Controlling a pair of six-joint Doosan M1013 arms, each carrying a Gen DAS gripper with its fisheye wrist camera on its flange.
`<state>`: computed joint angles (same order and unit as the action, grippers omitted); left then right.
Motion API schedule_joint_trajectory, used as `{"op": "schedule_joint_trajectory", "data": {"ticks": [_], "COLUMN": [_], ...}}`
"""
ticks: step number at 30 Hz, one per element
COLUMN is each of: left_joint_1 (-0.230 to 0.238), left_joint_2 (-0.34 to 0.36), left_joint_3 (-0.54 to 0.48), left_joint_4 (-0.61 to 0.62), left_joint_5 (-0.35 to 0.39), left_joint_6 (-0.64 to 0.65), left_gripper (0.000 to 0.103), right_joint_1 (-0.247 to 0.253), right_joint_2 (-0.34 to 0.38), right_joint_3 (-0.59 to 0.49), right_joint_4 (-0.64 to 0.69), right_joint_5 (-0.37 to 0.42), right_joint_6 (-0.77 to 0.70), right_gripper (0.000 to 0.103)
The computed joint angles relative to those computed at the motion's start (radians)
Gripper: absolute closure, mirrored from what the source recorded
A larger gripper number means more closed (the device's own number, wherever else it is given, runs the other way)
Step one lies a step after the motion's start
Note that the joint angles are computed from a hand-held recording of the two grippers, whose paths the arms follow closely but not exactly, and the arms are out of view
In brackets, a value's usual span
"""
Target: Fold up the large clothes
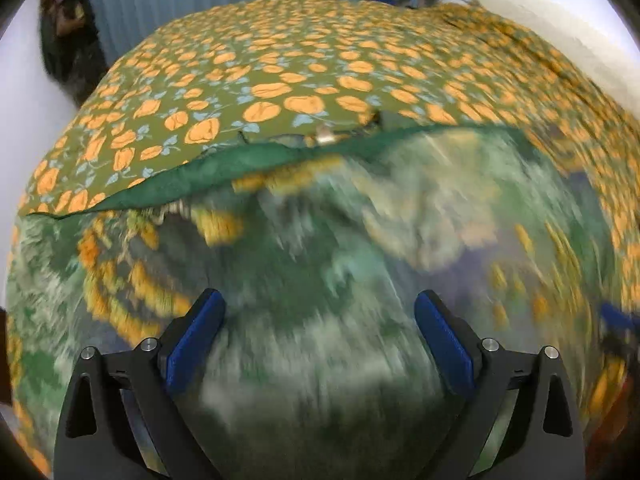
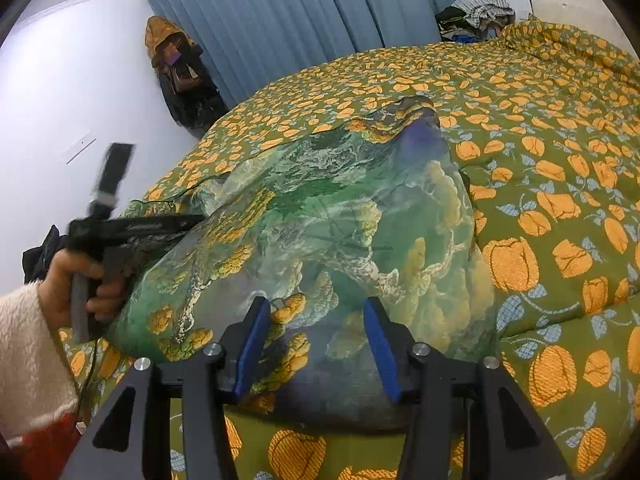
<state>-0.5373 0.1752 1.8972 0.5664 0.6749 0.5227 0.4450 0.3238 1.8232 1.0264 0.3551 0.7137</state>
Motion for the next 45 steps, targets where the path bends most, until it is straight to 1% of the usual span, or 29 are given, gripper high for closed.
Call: {"op": "schedule_joint_trajectory", "data": {"ticks": [3,4,6,7,10,13,15,18,19,20,22,23,24,25,27,28,29,30,32,33,34,35,37,38,40,41,43,44,45], "left_joint_1": [-0.061,-0.070,-0.095,-0.107,-0.114,-0.110,-0.111,-0.115,-0.119,-0.122,-0.124,-0.127,-0.130,-0.131,-0.128,-0.121,-0.116,-0.110,-0.106,-0.104,-0.100,-0.096,-0.087,-0.086,-0.080,-0.077,-0.066,-0.062,-0.055], "left_joint_2": [-0.022,-0.022,-0.036,-0.043,-0.049,-0.027,-0.025,-0.056,-0.067,-0.082,-0.101,-0.104,-0.103,-0.100,-0.074,-0.049,-0.032,-0.011,0.003,0.004,0.004,0.003,0.001,-0.001,-0.014,-0.025,-0.045,-0.046,-0.042], "left_joint_3": [0.033,0.031,0.048,0.057,0.072,0.068,0.059,0.057,0.063,0.069,0.076,0.075,0.074,0.073,0.059,0.046,0.036,0.028,0.025,0.021,0.016,0.013,-0.001,-0.013,-0.043,-0.060,-0.107,-0.129,-0.167], "left_joint_4": [0.069,0.081,0.109,0.119,0.148,0.150,0.142,0.102,0.103,0.101,0.099,0.104,0.109,0.109,0.069,0.020,-0.014,-0.038,-0.040,-0.045,-0.065,-0.087,-0.134,-0.140,-0.144,-0.153,-0.193,-0.231,-0.305], "left_joint_5": [0.029,0.039,0.046,0.048,0.043,0.043,0.058,0.069,0.064,0.049,0.010,-0.010,-0.031,-0.048,-0.066,-0.060,-0.049,-0.036,-0.039,-0.039,-0.036,-0.035,-0.014,0.011,0.046,0.055,0.042,0.038,0.044], "left_joint_6": [-0.016,-0.014,-0.034,-0.053,-0.107,-0.119,-0.101,-0.075,-0.084,-0.096,-0.117,-0.128,-0.133,-0.127,-0.069,-0.014,0.022,0.047,0.051,0.056,0.074,0.097,0.152,0.163,0.176,0.184,0.225,0.271,0.362], "left_gripper": [0.006,0.006,0.006,0.006,0.006,0.001,0.001,0.003,0.003,0.003,0.003,0.003,0.003,0.003,0.003,0.003,0.002,0.001,0.000,0.000,0.000,0.000,0.001,0.004,0.013,0.013,0.013,0.012,0.012], "right_joint_1": [0.001,0.002,0.003,0.002,0.009,0.012,0.007,-0.023,-0.038,-0.051,-0.080,-0.094,-0.116,-0.125,-0.143,-0.145,-0.141,-0.135,-0.131,-0.134,-0.139,-0.147,-0.170,-0.176,-0.168,-0.162,-0.122,-0.105,-0.077], "right_joint_2": [-0.002,-0.006,-0.022,-0.029,-0.048,-0.010,-0.008,-0.039,-0.055,-0.064,-0.066,-0.058,-0.041,-0.032,-0.008,0.005,0.009,0.022,0.042,0.046,0.052,0.062,0.074,0.072,0.042,0.025,-0.028,-0.046,-0.070], "right_joint_3": [0.002,0.002,0.001,0.001,0.010,-0.007,-0.003,0.022,0.041,0.058,0.086,0.086,0.082,0.081,0.081,0.074,0.073,0.059,0.044,0.045,0.039,0.027,0.024,0.030,0.049,0.056,0.066,0.069,0.070], "right_joint_4": [-0.005,-0.038,-0.153,-0.167,-0.271,-0.401,-0.357,-0.157,-0.092,-0.036,0.071,0.072,0.111,0.154,0.318,0.359,0.359,0.320,0.285,0.306,0.292,0.277,0.330,0.361,0.398,0.404,0.383,0.380,0.375], "right_joint_5": [-0.003,-0.001,0.011,0.013,0.009,0.045,0.042,0.041,0.010,-0.016,-0.044,-0.023,0.030,0.056,0.120,0.145,0.141,0.139,0.137,0.146,0.166,0.207,0.283,0.304,0.276,0.259,0.171,0.141,0.093], "right_joint_6": [0.007,0.046,0.193,0.219,0.320,0.438,0.410,0.270,0.251,0.238,0.235,0.275,0.292,0.275,0.149,0.109,0.102,0.131,0.188,0.184,0.201,0.211,0.185,0.163,0.106,0.078,-0.004,-0.037,-0.088], "right_gripper": [0.054,0.054,0.054,0.054,0.052,0.052,0.052,0.051,0.043,0.026,0.015,0.015,0.015,0.015,0.015,0.015,0.015,0.015,0.015,0.016,0.023,0.043,0.058,0.064,0.067,0.068,0.069,0.069,0.069]}}
